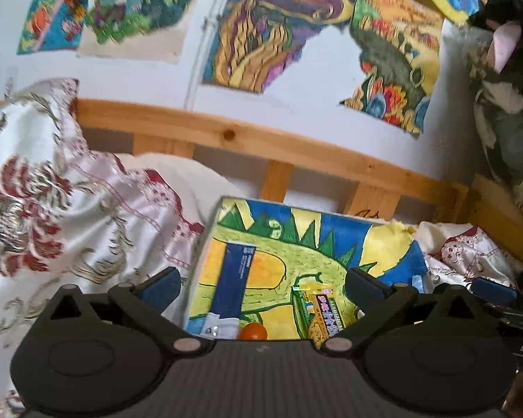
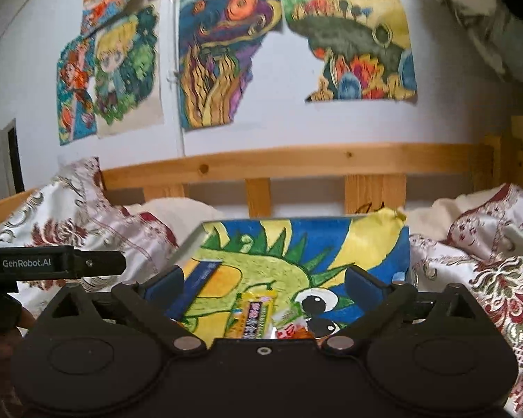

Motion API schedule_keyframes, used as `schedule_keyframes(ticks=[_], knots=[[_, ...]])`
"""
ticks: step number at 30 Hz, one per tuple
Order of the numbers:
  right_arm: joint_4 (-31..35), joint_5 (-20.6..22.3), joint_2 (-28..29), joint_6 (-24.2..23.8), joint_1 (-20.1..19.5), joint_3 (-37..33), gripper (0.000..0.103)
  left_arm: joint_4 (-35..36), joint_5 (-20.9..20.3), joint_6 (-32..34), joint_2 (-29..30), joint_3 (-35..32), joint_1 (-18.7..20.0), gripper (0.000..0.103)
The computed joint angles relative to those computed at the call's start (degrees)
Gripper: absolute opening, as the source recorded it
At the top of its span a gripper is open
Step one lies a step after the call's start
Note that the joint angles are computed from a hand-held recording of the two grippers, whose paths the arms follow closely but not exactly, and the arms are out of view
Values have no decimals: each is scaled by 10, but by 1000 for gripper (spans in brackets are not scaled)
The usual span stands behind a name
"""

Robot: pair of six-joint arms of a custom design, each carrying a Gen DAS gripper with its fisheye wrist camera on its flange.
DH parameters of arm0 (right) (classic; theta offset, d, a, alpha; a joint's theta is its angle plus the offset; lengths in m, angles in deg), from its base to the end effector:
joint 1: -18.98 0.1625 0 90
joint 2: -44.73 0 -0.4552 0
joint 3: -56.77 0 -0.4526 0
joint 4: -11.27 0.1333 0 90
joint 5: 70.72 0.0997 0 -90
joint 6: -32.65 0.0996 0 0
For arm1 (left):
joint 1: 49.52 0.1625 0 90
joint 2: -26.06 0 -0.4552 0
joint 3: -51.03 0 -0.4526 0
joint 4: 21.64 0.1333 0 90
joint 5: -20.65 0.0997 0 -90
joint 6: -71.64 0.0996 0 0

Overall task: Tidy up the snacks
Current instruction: 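Withdraw both tools from the tray back over the remaining snacks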

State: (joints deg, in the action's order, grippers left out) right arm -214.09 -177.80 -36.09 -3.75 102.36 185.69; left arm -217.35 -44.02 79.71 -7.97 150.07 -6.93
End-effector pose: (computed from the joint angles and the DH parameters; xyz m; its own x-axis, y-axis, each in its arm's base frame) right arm 0.0486 -0.4836 0.3700 -0.7403 0.2951 0.6040 -0.5390 0.2765 -0.7956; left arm -0.3983 -0.6051 0.0038 -0.7306 0.5439 -0.4127 0.6673 0.4411 -0.6001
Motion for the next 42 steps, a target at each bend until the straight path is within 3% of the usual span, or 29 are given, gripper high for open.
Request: schedule_keyframes(ticks=[10, 19, 33, 38, 42], knots=[[-51, -37, -14, -17, 51, 50, 102, -61, 7, 17, -65, 103, -18, 102], [-84, -114, -4, -16, 101, 87, 102, -73, 2, 31, -116, 179, -19, 103], [-71, -233, 41, 17, 159, 104, 102, -29, 31, 10, -149, 233, -14, 103], [-39, -266, 50, 26, 160, 102, 102, 17, 37, -10, -152, 236, -11, 102], [-12, -263, 42, 52, 152, 109, 102, 45, 37, -22, -152, 236, -10, 102]])
